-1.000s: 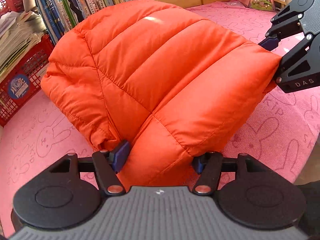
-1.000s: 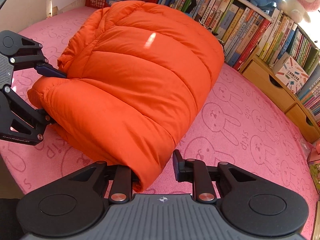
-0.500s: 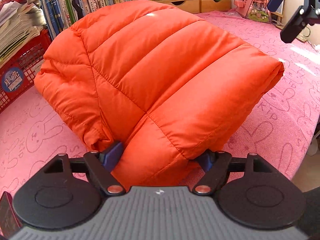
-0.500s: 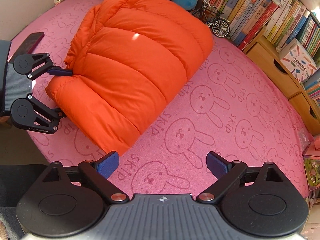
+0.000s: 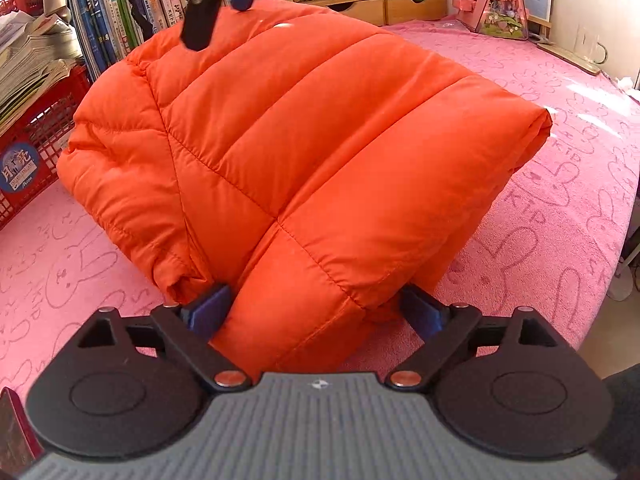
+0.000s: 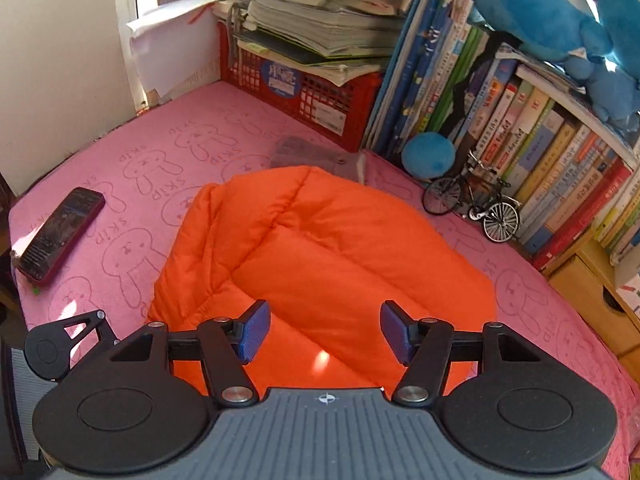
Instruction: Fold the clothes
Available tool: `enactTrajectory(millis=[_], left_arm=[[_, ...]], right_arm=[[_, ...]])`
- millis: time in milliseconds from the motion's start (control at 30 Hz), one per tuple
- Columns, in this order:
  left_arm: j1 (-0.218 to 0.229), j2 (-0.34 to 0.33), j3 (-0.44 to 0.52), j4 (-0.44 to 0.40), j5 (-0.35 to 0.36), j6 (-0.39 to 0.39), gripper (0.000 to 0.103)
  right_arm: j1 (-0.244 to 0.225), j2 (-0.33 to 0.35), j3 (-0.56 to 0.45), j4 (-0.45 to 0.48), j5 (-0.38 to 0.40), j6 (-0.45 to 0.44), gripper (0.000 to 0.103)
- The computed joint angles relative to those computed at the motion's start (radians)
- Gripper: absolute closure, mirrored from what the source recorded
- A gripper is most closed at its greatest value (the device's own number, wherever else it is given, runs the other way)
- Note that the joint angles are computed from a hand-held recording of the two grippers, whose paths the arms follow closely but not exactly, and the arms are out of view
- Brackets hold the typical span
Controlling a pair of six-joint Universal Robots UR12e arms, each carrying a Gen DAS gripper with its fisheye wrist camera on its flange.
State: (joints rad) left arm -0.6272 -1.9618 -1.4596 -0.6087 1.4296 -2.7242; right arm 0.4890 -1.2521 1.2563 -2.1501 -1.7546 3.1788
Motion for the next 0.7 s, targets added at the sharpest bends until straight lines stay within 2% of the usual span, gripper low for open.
enactTrajectory(millis=[67, 233, 367, 600, 700], left_arm=[[-0.006, 0.004, -0.013, 0.011, 0.015, 0.035, 0.003], [0.000, 0.002, -0.012, 0.001, 0.001, -0.023, 0.000], [0.005, 0.001, -0.015, 0.003, -0.013, -0.049, 0.000], [0.011, 0.000, -0.030, 0.038, -0.036, -0.069, 0.000], [0.012, 0.000, -0.033, 0.046, -0.045, -0.075, 0.000]], right_arm=[[0.003, 0.041, -0.044, 0.021, 0.022, -0.041, 0.042], [0.022, 0.115, -0.110, 0.083, -0.001, -0.109, 0.043], [0.032, 0.137, -0.097, 0.060, -0.034, -0.154, 0.040], [0.002, 0.158, -0.111, 0.092, 0.043, -0.112, 0.034], [-0.003, 0.160, -0.097, 0.063, 0.054, -0.103, 0.031]])
